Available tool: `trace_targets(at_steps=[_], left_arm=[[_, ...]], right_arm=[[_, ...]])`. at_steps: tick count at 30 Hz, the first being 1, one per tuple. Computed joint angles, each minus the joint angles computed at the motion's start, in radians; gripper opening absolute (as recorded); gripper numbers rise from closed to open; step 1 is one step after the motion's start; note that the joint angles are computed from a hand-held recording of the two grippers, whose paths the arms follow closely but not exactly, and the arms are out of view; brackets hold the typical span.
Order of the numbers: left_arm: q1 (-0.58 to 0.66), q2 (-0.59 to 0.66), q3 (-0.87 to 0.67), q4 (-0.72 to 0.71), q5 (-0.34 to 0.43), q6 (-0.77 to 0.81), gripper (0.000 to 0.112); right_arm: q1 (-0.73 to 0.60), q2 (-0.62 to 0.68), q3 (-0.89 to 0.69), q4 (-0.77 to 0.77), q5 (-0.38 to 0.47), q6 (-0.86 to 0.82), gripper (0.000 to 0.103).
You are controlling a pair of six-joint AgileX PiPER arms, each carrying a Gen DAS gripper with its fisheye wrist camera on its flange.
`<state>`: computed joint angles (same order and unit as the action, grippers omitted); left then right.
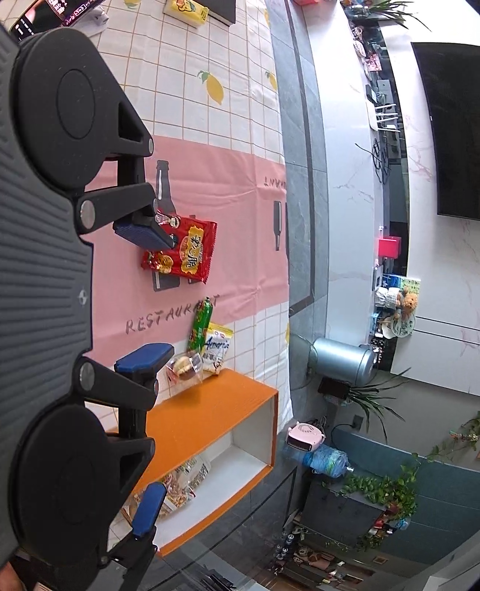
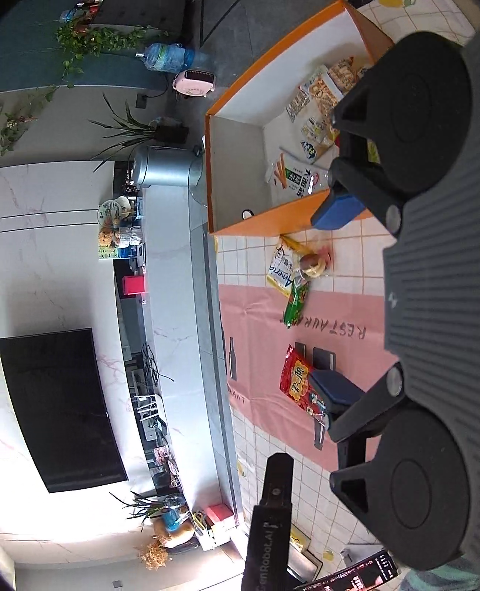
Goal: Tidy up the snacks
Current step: 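Withdraw both tools toward the red cartoon bag and bread roll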
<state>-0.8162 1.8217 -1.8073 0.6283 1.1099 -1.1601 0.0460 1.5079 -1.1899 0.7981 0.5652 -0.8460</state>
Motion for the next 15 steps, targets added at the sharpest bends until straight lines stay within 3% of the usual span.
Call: trace_targets(at_steps=[6,10,15], left_arm=[[0.044,0.013,0.035,-0.031,-0.026,0.021,0.069],[0.066,0.038,0.051,-0.009,-0.051,0.009,0.074],[0.112,0.085,0.044,-0.020,-0.089,0.046,0.081]], right_arm=[[0.088,0.071,0.008,-0.075,-0.114,-0.009,0.067],[0.127,0.151,-0.024,-0.096,-0.179,-0.026,0.066],[0.183,0.275,-0.097,-0.247,-0.286,0.082,0.065]])
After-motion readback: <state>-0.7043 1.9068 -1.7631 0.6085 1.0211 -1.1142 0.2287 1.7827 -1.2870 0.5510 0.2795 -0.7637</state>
